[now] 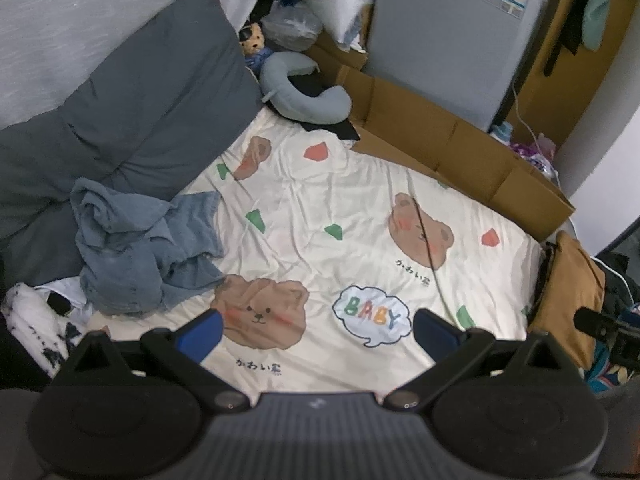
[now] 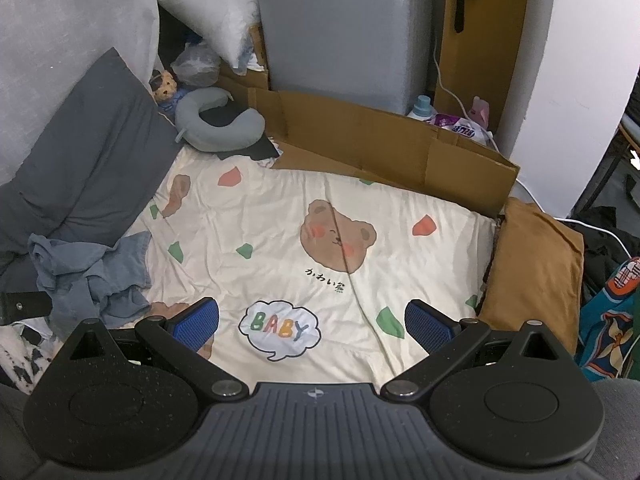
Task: Fold clothes
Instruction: 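Move both grippers toward the crumpled light-blue jeans by the grey pillow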
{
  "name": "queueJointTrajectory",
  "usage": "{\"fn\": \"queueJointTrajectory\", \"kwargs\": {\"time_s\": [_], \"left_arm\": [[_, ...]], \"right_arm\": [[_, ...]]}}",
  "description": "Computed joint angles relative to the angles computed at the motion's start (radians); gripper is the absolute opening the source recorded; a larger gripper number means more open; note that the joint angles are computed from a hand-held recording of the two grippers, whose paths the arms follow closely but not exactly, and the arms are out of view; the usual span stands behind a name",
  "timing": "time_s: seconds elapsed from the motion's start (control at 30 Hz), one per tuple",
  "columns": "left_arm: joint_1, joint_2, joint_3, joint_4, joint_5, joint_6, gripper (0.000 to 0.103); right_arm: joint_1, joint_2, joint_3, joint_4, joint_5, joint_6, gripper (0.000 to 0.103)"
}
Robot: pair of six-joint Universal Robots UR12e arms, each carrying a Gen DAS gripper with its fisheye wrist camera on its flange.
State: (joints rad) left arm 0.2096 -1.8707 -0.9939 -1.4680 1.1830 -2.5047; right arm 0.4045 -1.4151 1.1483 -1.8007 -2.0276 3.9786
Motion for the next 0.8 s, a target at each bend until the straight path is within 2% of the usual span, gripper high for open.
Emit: {"fn": "queueJointTrajectory", "kwargs": {"time_s": [0.57, 0.8], "left_arm": [[0.001, -0.083, 0.119, 0.001, 0.027, -0.021, 0.102], [0.009, -0.155, 0.229, -0.030, 0.022, -0.048, 0.102]], "right_arm": [[-0.026, 0.037, -0.029, -0.048, 0.040, -0.055, 0.102], [-0.046, 0.047, -0.030, -0.075, 0.070, -0.088, 0.102]]}}
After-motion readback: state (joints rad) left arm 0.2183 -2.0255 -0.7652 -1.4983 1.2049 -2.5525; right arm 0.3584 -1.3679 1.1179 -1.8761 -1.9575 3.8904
